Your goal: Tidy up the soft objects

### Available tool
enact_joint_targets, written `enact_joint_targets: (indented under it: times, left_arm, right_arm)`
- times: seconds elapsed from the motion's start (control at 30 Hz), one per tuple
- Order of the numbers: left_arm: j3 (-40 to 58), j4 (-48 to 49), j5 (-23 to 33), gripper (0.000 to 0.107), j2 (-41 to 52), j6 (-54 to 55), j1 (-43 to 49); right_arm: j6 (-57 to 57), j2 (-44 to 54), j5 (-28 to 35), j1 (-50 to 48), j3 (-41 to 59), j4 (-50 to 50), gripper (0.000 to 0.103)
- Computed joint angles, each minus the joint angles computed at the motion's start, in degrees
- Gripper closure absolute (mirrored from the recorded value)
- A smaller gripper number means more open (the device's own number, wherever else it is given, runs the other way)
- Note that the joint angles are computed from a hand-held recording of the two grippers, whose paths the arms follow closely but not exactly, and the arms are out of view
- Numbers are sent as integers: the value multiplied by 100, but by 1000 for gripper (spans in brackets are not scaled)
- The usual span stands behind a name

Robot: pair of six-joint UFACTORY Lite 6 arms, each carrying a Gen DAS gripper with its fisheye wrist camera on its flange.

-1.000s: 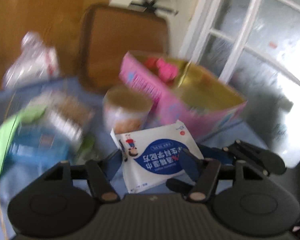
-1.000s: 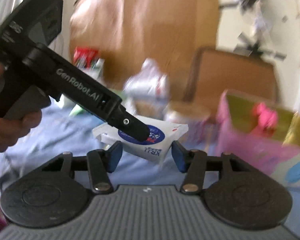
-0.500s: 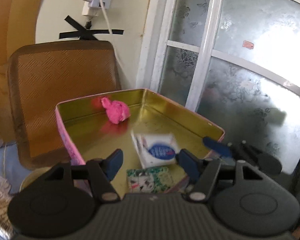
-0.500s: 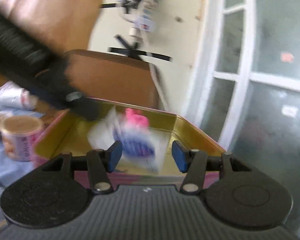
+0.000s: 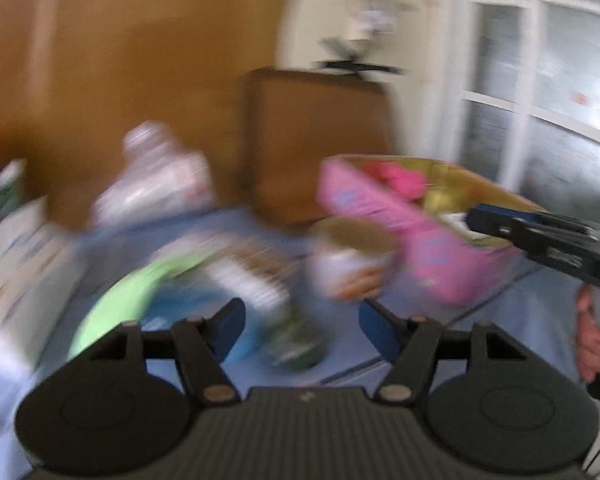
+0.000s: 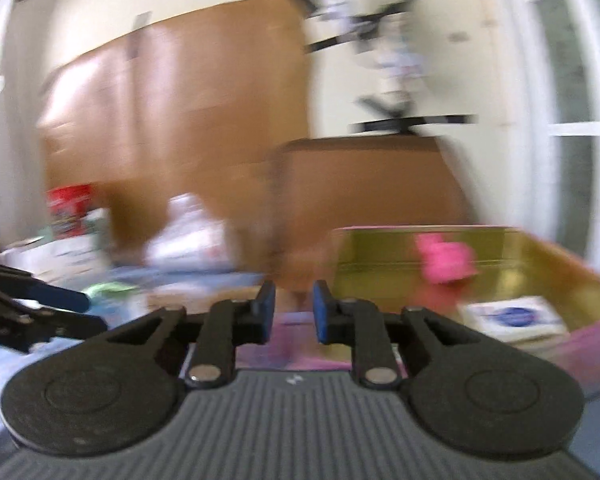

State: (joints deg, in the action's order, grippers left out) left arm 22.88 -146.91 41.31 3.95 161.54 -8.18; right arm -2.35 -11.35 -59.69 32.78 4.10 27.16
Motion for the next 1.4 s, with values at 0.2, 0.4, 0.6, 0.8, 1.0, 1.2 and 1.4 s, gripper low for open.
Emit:
enact_joint_targets:
  times: [0.2, 0.4, 0.6, 0.8, 1.0, 1.2, 1.4]
  left_arm:
    - [112, 741, 566, 43, 922, -192, 1779]
    - [404, 1393, 976, 43, 1578, -511, 2431]
    - [673, 1978, 1233, 42, 1851, -884, 2580]
    - [490, 2000, 1468, 41, 1838, -740, 2729]
    - [508, 2041, 1422, 39, 1832, -813, 2740]
    - [503, 2311, 1346, 35, 1741, -935, 2776]
    - [179, 2895, 1377, 30, 1296, -1303, 3032]
  right_arm:
    - [-316, 1882, 763, 745, 2023, -311, 81]
    - [-1306, 3322, 1882, 964, 3843, 212, 78]
    - [-2327, 3782, 1869, 1215, 4143, 1129, 69]
    - [-2235, 3726, 1822, 1147, 4053, 1088, 100]
    - [-1591, 2192, 1512, 1748, 2508, 659, 100]
    - [287, 624, 2400, 2129, 1009, -1278, 87]
    - [746, 272, 2011, 2206, 513, -903, 41]
